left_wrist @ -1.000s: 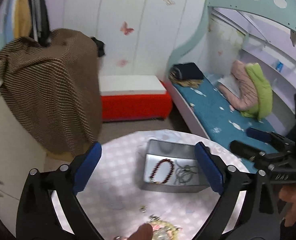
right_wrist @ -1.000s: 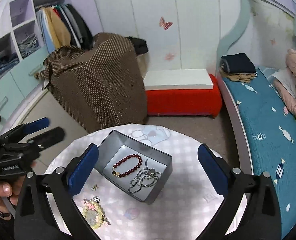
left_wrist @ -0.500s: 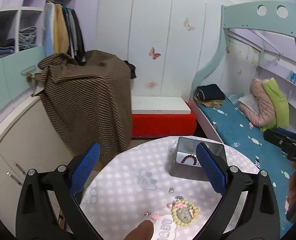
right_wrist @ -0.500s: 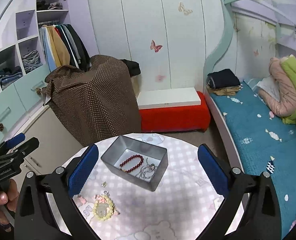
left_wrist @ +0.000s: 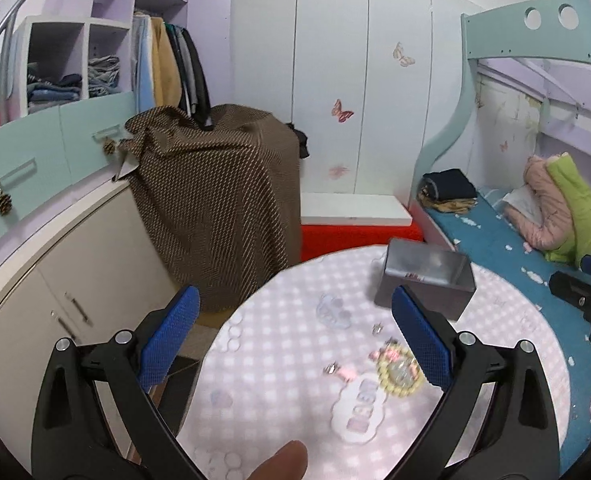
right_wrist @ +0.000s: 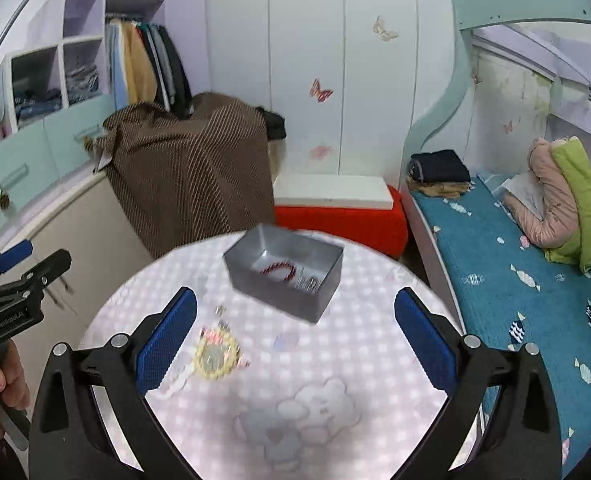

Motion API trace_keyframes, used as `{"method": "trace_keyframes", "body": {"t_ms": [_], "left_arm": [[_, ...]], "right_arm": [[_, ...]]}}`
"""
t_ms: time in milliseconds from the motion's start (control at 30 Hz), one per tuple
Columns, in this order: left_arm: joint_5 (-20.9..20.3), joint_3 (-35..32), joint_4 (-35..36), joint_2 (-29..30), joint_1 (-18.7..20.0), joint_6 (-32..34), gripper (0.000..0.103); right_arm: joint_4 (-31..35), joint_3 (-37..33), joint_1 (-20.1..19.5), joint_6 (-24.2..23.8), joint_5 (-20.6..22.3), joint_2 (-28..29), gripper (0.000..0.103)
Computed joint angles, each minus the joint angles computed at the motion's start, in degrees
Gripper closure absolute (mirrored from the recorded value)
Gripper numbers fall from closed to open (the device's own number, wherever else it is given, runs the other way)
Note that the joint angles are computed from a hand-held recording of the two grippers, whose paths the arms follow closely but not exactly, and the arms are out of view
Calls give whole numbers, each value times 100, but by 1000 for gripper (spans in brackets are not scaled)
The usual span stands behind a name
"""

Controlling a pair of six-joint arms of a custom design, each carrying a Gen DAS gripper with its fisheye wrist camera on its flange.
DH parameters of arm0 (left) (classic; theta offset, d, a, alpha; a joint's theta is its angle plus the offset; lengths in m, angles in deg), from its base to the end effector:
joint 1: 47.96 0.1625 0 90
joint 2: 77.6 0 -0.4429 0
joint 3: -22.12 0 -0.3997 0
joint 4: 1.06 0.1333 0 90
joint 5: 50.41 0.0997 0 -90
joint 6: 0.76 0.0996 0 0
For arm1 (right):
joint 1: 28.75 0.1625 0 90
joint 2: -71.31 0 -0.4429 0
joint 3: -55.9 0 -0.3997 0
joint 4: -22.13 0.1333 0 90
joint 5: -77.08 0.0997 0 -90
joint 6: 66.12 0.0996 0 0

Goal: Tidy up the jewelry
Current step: 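Withdraw both tools from the box back toward the remaining jewelry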

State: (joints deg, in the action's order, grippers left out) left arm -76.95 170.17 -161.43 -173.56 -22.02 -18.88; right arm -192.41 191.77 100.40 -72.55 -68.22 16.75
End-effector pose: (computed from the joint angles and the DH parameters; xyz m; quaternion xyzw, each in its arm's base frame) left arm -0.1799 -0.3348 0.2767 0.2508 0.8058 -0.4431 0.3025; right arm 0.3105 -0.3000 0.1552 0.1614 -0.8254 0.4346 0.3221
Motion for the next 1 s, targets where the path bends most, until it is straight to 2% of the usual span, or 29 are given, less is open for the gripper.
{"method": "trace_keyframes", "body": {"t_ms": [167,267,533,667,833,900,933,967,1000], "left_arm": [[-88,214,462,-218,145,-400,6],[-205,275,115,2,396,-248,6],[-769,91,-1142,1308,1267,464,7],[-1031,-115,-1476,1853,1674,713,7],[-1196,-374,-1635,2368,2003,897,8],[-1295,-444,-1636,2434,2094,910,13],[-1423,-507,-1520,2444,2164,886,30],[-1621,-555,-1486,2435,2242,915,33],[-1811,-566,-1553,2416,2300,953,42]], "right_arm": [[285,137,-69,430,188,198,7],[457,173,-174,607,296,280,7],[741,168,-389,782,441,379,7],[841,136,-514,732,574,439,7],[958,102,-689,718,742,484,7],[1006,100,-753,709,788,485,7],[1022,102,-789,710,812,485,7],[1035,104,-827,706,846,478,7],[1041,109,-871,705,888,479,7]]}}
